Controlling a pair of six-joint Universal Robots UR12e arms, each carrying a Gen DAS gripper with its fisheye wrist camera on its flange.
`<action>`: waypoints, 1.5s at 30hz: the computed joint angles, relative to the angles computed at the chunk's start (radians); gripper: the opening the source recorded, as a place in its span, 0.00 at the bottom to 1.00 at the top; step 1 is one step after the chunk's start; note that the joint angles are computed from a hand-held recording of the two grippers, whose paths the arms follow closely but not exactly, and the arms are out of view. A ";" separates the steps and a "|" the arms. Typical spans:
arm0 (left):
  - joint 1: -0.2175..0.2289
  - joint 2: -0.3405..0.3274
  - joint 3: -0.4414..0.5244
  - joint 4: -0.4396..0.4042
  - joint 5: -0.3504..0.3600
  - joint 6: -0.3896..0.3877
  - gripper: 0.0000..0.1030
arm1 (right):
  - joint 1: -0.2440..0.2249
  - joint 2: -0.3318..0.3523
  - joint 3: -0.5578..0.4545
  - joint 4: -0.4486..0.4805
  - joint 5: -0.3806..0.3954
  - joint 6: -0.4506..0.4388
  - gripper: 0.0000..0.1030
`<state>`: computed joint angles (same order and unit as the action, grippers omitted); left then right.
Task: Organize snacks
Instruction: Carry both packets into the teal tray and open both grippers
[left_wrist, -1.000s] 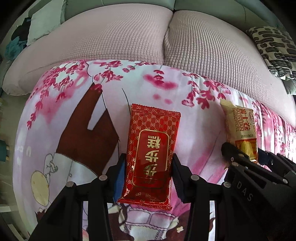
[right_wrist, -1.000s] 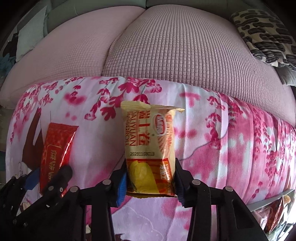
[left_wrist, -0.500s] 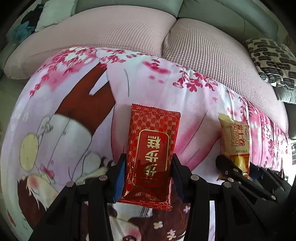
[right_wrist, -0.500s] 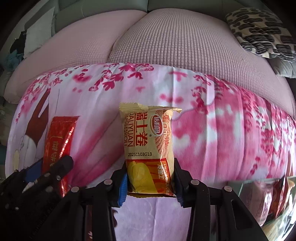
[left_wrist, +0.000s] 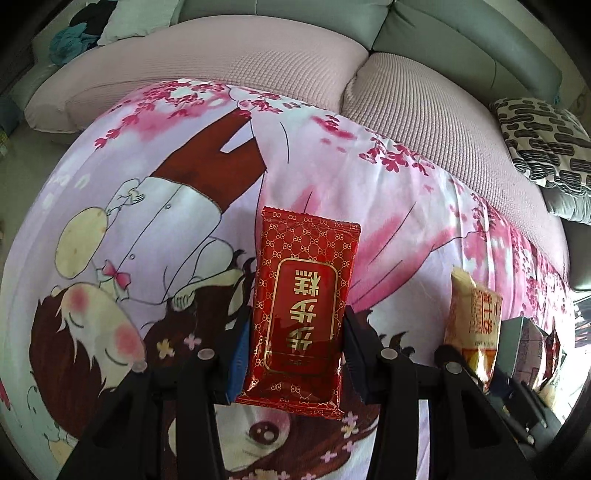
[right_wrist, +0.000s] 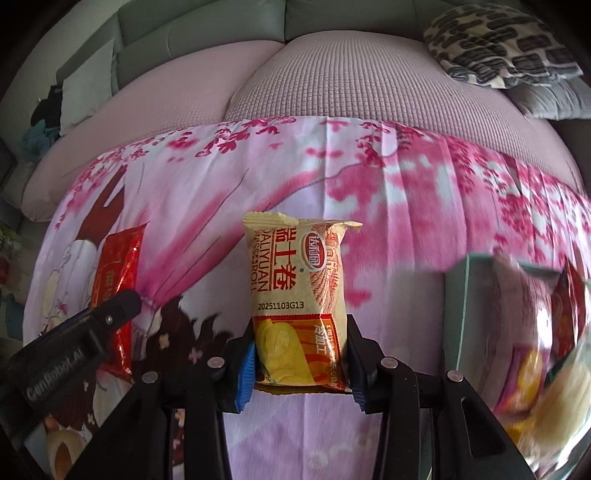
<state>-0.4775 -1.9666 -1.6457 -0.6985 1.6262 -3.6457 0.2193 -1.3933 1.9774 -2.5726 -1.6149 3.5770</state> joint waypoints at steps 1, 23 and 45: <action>-0.002 0.006 -0.006 0.003 0.002 0.001 0.46 | 0.002 -0.011 0.012 -0.009 0.003 0.007 0.42; -0.066 0.070 -0.072 0.103 -0.015 0.027 0.46 | 0.025 -0.193 0.164 -0.099 -0.055 0.112 0.42; -0.173 0.047 -0.022 0.156 -0.007 0.152 0.46 | -0.097 -0.391 0.304 -0.122 -0.096 0.184 0.42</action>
